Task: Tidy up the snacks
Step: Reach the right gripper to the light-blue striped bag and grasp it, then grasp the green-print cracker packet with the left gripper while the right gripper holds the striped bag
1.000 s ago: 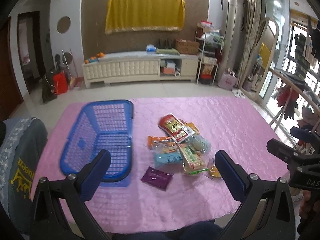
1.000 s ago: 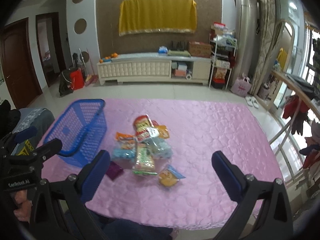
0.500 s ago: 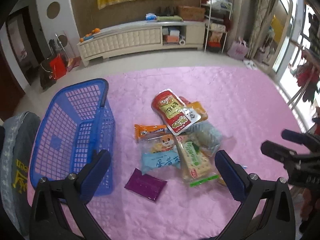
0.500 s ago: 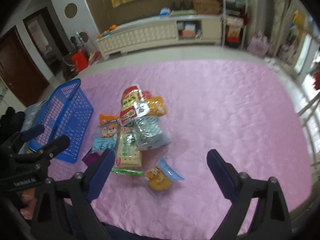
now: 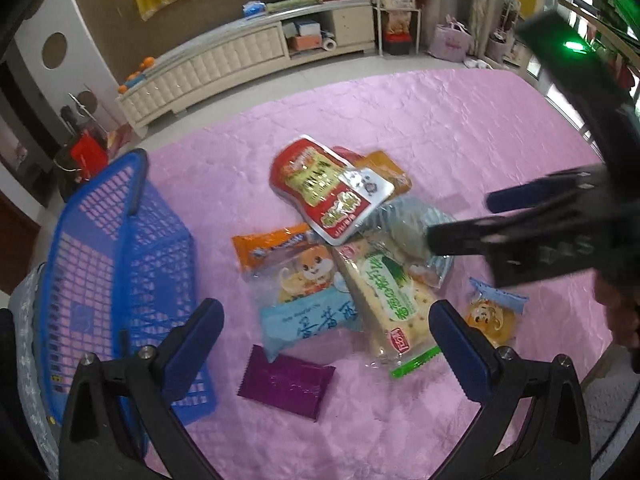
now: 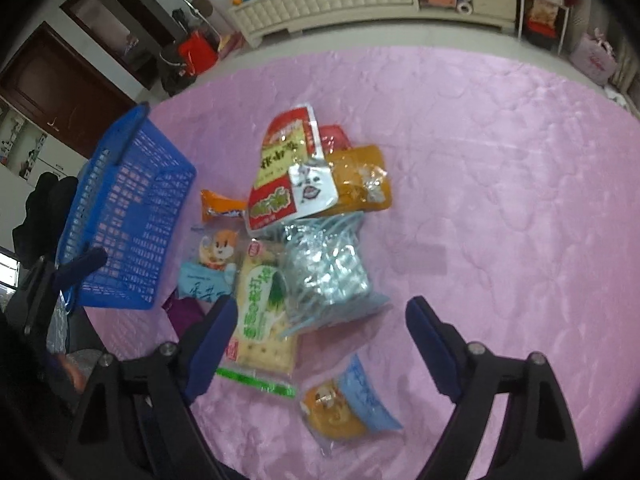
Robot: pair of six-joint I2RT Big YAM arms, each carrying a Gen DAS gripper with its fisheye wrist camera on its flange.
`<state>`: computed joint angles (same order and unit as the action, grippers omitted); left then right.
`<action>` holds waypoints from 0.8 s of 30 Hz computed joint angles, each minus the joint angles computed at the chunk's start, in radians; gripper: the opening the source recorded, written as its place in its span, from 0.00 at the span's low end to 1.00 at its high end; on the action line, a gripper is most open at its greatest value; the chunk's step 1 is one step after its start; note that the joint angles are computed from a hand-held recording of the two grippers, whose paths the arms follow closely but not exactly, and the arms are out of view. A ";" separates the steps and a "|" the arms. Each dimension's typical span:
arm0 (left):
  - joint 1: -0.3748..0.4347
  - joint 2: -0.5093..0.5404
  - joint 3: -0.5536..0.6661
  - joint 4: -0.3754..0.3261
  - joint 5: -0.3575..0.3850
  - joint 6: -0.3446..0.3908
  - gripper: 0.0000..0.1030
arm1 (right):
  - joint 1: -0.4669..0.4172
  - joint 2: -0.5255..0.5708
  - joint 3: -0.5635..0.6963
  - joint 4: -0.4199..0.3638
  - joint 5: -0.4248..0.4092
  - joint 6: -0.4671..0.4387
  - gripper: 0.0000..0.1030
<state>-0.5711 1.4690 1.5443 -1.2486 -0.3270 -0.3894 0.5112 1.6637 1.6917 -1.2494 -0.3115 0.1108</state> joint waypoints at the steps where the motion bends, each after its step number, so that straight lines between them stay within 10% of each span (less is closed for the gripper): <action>1: 0.001 0.002 -0.002 0.003 0.001 0.001 1.00 | 0.003 0.015 0.009 -0.005 -0.001 -0.002 0.86; 13: 0.054 0.004 -0.040 0.034 0.099 -0.021 1.00 | 0.027 0.071 0.025 0.013 0.076 -0.016 0.58; 24: 0.046 0.020 0.020 -0.011 0.177 -0.081 1.00 | -0.018 -0.107 -0.080 0.057 0.129 0.065 0.57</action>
